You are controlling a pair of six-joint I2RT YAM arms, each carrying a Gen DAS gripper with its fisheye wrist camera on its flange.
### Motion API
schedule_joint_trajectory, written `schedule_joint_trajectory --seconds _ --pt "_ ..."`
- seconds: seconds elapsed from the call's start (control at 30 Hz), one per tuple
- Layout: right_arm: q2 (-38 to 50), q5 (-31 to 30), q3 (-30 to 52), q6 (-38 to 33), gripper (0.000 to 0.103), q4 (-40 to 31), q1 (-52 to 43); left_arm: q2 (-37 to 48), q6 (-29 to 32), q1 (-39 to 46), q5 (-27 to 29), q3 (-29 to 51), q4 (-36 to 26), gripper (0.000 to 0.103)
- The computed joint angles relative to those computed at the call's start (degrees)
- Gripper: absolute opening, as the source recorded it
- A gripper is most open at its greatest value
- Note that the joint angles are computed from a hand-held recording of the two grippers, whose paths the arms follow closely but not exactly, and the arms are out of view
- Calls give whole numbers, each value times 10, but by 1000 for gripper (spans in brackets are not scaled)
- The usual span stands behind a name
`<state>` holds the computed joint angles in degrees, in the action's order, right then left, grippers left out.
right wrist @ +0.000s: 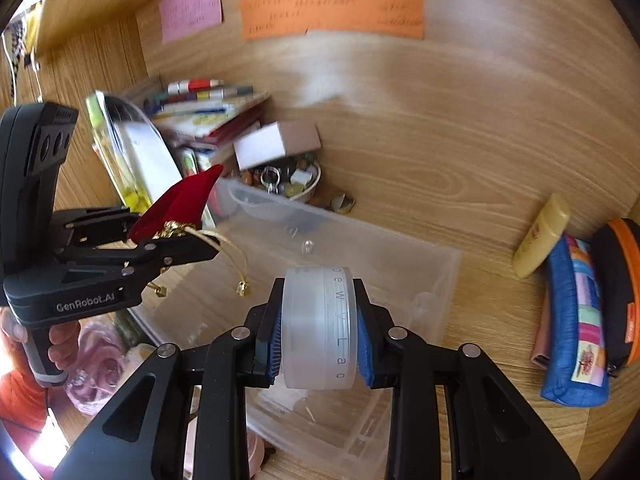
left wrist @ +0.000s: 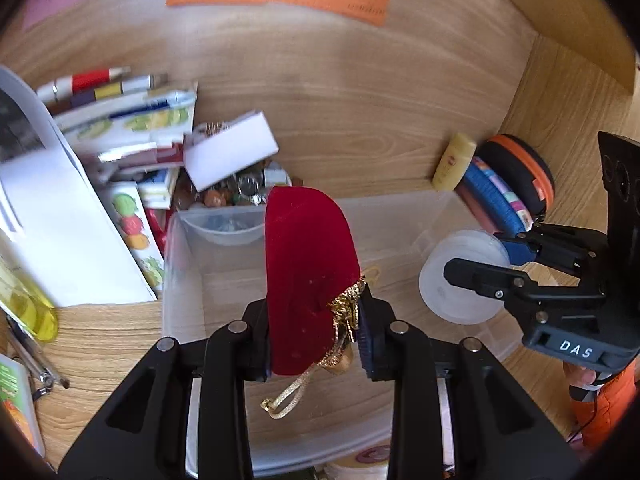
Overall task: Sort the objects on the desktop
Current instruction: 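Open the left tool over the clear box while the right tool drops the tape roll in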
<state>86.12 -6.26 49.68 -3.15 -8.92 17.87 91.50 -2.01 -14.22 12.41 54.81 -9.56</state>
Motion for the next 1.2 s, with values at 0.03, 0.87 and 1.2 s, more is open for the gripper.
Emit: schedule_joint_trajectory --seconds 0.03,0.87,1.2 --pt "5 1 2 -2 27 -1 1 7 2 0 2 4 -3 31" --pt "108 72 74 -45 27 -66 41 47 44 -12 6 28 -56 62" --pt "49 103 40 -49 33 -64 54 8 15 -18 -25 14 -46 78"
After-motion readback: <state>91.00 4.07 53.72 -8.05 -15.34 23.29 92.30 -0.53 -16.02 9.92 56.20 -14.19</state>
